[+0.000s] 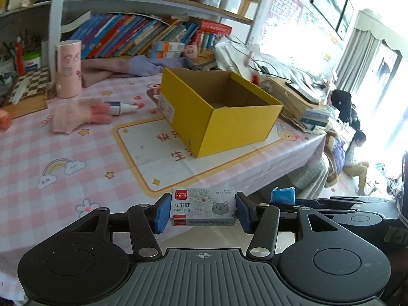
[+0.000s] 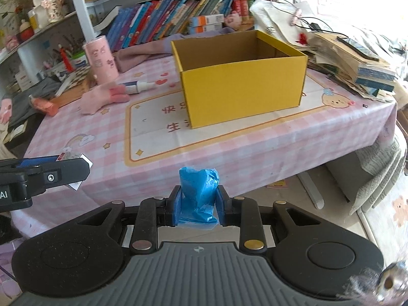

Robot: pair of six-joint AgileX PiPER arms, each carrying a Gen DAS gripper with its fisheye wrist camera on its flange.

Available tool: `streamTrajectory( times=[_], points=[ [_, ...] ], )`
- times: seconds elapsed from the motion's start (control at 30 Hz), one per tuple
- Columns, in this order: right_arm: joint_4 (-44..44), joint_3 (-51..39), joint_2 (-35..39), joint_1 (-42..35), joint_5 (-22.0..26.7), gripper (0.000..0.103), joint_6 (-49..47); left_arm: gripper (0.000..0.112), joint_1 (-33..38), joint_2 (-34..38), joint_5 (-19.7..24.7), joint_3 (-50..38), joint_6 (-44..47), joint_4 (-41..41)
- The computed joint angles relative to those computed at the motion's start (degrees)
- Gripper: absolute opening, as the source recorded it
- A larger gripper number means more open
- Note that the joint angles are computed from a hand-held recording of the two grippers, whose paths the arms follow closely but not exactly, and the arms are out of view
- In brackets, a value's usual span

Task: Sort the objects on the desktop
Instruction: 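Carry the staple box and blue eraser with both tools over the yellow box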

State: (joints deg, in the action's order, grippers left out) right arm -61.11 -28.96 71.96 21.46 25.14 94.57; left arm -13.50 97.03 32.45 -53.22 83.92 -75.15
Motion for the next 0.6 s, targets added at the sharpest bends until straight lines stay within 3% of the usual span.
streamTrajectory(
  times=[0.6],
  points=[
    [0.4, -0.5, -0.1, -6.0, -2.4, 0.025, -5.1, 0.053, -3.5, 1.5, -1.7, -2.9, -0.7, -1.2]
  ],
)
